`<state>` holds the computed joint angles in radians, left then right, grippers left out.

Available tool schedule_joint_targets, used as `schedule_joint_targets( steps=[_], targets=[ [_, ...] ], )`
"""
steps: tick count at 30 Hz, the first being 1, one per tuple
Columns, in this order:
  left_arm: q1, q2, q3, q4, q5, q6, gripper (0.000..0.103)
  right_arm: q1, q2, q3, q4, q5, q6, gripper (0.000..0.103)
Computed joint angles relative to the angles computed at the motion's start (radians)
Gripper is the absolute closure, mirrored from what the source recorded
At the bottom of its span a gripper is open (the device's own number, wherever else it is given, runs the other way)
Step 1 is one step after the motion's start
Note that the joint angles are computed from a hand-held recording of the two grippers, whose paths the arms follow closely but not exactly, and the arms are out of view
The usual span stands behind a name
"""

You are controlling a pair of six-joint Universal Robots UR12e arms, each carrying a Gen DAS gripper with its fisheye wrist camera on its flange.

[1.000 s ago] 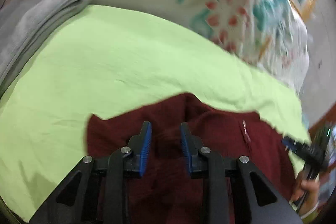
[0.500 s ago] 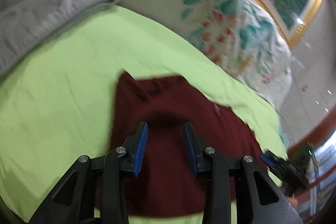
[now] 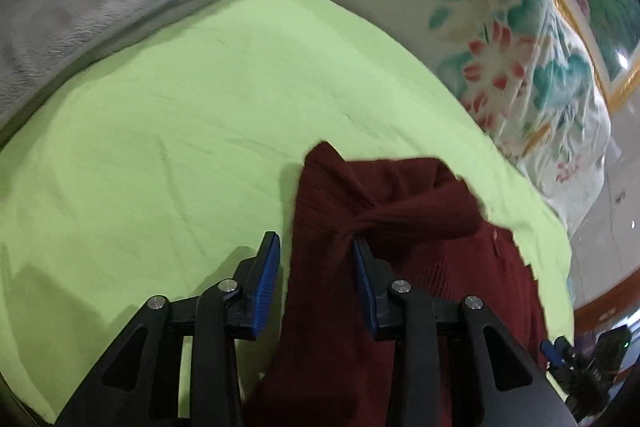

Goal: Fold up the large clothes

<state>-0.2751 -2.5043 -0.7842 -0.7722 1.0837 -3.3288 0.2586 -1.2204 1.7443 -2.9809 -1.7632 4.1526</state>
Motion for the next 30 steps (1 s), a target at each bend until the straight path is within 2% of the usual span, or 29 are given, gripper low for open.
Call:
schedule_joint_targets(
  steps=[3, 7, 9, 11, 15, 17, 19, 22, 26, 28, 30],
  targets=[
    [0.010, 0.055, -0.092, 0.067, -0.030, -0.010, 0.060, 0.006, 0.007, -0.010, -0.017, -0.007, -0.024, 0.058],
    [0.026, 0.160, -0.282, 0.159, -0.141, -0.029, 0.052, 0.012, 0.032, -0.048, -0.011, 0.020, -0.075, 0.058],
    [0.028, 0.210, -0.368, 0.175, -0.175, -0.005, 0.051, 0.012, 0.046, -0.066, -0.005, 0.036, -0.094, 0.066],
    [0.027, 0.249, -0.433, 0.181, -0.184, 0.024, 0.047, 0.013, 0.064, -0.089, -0.001, 0.048, -0.112, 0.069],
    [0.026, 0.300, -0.532, 0.148, -0.219, 0.056, 0.040, 0.008, 0.097, -0.130, 0.016, 0.077, -0.126, 0.080],
    [0.018, 0.302, -0.546, 0.118, -0.202, 0.061, 0.038, 0.006, 0.111, -0.151, 0.026, 0.087, -0.134, 0.082],
    [0.016, 0.296, -0.552, 0.105, -0.195, 0.029, 0.038, 0.003, 0.122, -0.169, 0.034, 0.098, -0.143, 0.083],
    [0.019, 0.281, -0.552, 0.161, -0.215, -0.039, 0.037, 0.003, 0.136, -0.198, 0.058, 0.091, -0.174, 0.084],
    [0.014, 0.264, -0.535, 0.196, -0.202, -0.081, 0.036, -0.005, 0.156, -0.220, 0.076, 0.110, -0.174, 0.084],
    [0.012, 0.255, -0.528, 0.219, -0.197, -0.106, 0.035, -0.008, 0.168, -0.237, 0.123, 0.113, -0.185, 0.085],
    [0.009, 0.242, -0.512, 0.241, -0.184, -0.123, 0.035, -0.017, 0.182, -0.240, 0.153, 0.147, -0.165, 0.095]
  ],
)
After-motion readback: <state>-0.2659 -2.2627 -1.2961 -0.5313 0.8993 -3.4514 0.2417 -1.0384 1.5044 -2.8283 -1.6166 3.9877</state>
